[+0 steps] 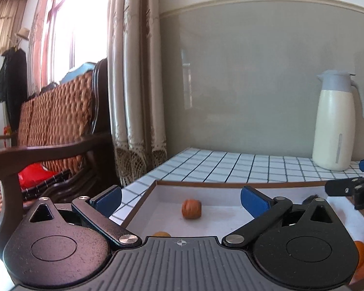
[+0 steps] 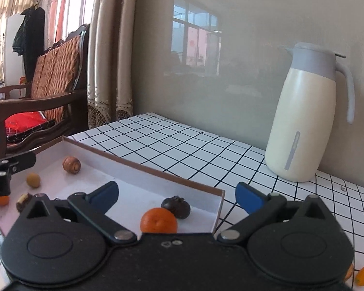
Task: Organize fruits
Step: 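Move both open tools back toward the carrot piece and orange on the table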
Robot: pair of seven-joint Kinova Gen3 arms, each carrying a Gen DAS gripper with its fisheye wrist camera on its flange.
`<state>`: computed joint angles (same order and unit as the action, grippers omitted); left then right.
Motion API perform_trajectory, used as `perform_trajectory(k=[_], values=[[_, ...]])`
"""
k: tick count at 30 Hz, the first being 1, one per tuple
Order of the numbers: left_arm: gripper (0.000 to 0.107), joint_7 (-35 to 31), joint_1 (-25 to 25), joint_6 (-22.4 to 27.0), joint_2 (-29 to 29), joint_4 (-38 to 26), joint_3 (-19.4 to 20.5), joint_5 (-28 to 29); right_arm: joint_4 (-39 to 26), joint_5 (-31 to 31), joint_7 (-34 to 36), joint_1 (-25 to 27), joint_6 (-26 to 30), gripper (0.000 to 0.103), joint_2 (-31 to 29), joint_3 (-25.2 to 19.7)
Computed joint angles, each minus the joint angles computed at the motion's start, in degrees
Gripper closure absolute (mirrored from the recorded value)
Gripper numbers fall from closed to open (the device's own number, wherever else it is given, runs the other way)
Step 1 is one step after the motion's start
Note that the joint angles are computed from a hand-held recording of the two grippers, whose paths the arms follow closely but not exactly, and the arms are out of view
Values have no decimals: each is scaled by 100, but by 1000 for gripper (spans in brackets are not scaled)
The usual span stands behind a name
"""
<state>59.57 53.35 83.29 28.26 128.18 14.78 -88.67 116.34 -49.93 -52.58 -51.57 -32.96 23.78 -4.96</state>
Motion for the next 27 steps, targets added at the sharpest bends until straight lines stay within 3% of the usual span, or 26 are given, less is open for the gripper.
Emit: perform_trajectory(k=[7, 17, 23, 27], values=[[4, -153, 558, 523, 125, -261, 118, 31, 893, 271, -459, -59, -1026, 6, -447, -312], [4, -431, 1262, 760, 280, -669, 206, -67, 2006, -719, -368, -120, -2072, 6, -1097, -772], [4, -676, 1413, 574, 388, -1029, 151, -355, 2437, -1567, -186, -112, -2393, 6, -1409, -1029], [4, -904, 1526, 428, 515, -1304, 93, -615, 2835, -1799, -331, -111, -2674, 6, -1589, -1208]])
